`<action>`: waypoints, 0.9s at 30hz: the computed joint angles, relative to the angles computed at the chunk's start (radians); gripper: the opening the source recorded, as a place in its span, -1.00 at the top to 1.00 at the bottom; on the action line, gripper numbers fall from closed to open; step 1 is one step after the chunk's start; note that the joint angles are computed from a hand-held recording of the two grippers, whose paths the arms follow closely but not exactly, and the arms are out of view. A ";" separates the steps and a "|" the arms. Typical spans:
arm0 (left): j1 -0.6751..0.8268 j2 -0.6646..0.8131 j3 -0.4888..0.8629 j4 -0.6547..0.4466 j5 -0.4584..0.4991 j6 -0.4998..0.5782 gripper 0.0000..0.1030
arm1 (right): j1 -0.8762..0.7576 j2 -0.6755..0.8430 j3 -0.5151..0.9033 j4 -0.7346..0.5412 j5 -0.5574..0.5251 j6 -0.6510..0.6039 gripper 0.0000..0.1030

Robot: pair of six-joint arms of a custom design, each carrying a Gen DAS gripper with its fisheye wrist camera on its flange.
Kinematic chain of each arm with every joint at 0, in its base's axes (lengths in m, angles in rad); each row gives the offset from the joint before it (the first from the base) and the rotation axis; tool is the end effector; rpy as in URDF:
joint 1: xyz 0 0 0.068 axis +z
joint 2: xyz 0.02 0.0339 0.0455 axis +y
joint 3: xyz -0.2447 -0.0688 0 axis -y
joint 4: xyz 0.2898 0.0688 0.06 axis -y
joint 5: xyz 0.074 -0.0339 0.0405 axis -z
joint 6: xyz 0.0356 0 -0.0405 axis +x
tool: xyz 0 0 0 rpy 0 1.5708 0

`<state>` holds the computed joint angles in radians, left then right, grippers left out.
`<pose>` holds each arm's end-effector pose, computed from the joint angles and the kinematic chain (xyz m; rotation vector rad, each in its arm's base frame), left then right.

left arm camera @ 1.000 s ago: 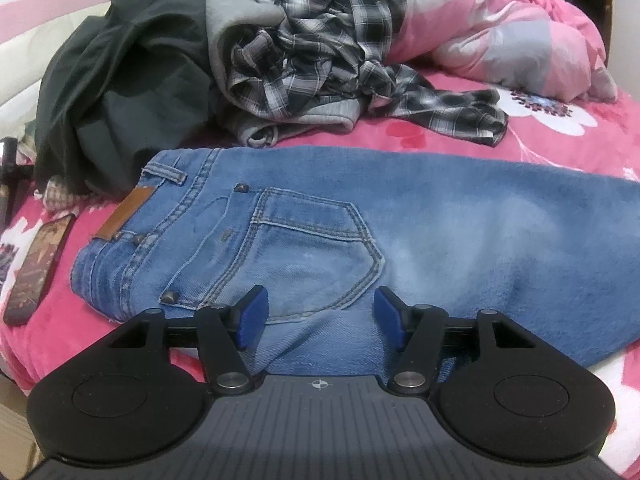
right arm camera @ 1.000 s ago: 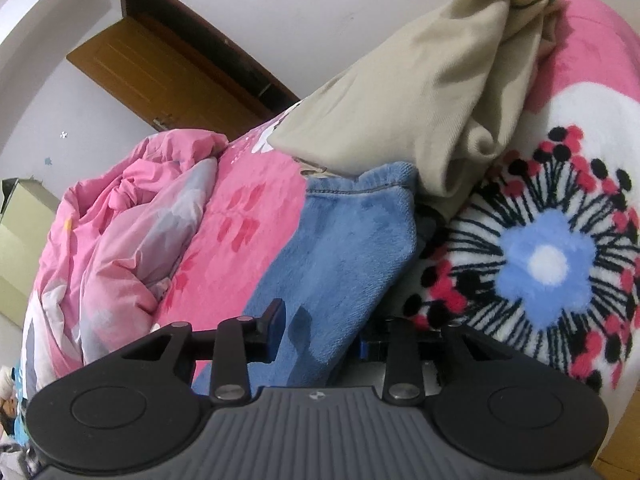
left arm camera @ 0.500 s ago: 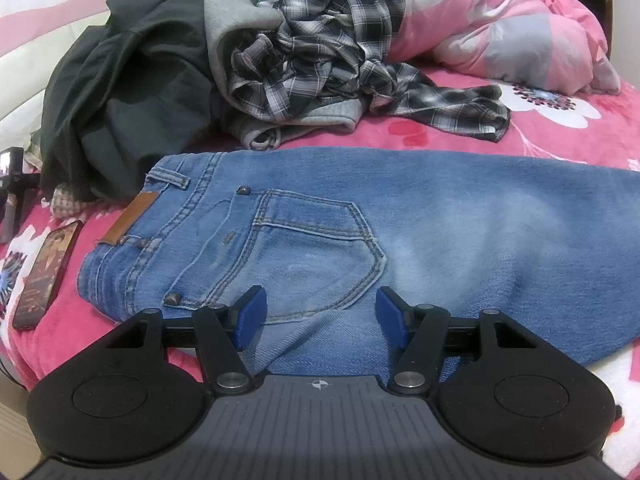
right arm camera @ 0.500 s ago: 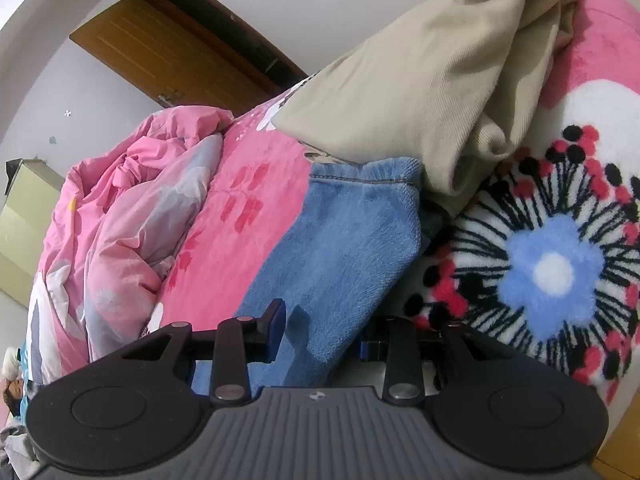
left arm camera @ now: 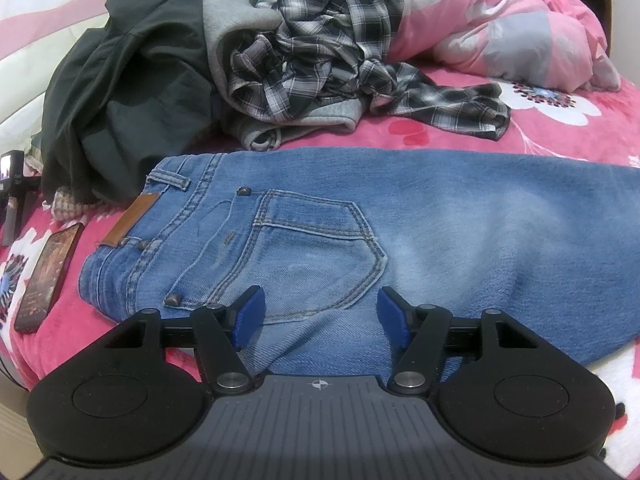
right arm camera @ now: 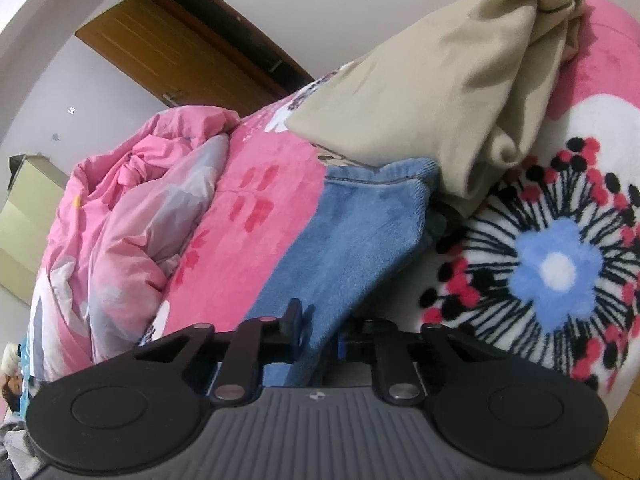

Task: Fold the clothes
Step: 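Grasp the jeans leg hem with the right gripper and lift it, then carry the hem over onto the waistband and open the right gripper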

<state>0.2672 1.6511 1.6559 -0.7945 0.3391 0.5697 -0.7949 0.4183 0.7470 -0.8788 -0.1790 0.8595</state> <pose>0.3936 0.0955 0.3424 0.5066 2.2484 0.0250 0.1056 -0.0985 0.3062 1.4861 1.5112 0.2281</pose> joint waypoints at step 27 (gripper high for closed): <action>0.077 0.051 0.041 -0.026 0.185 -0.016 -0.30 | 0.833 0.247 0.313 0.261 0.409 0.109 0.86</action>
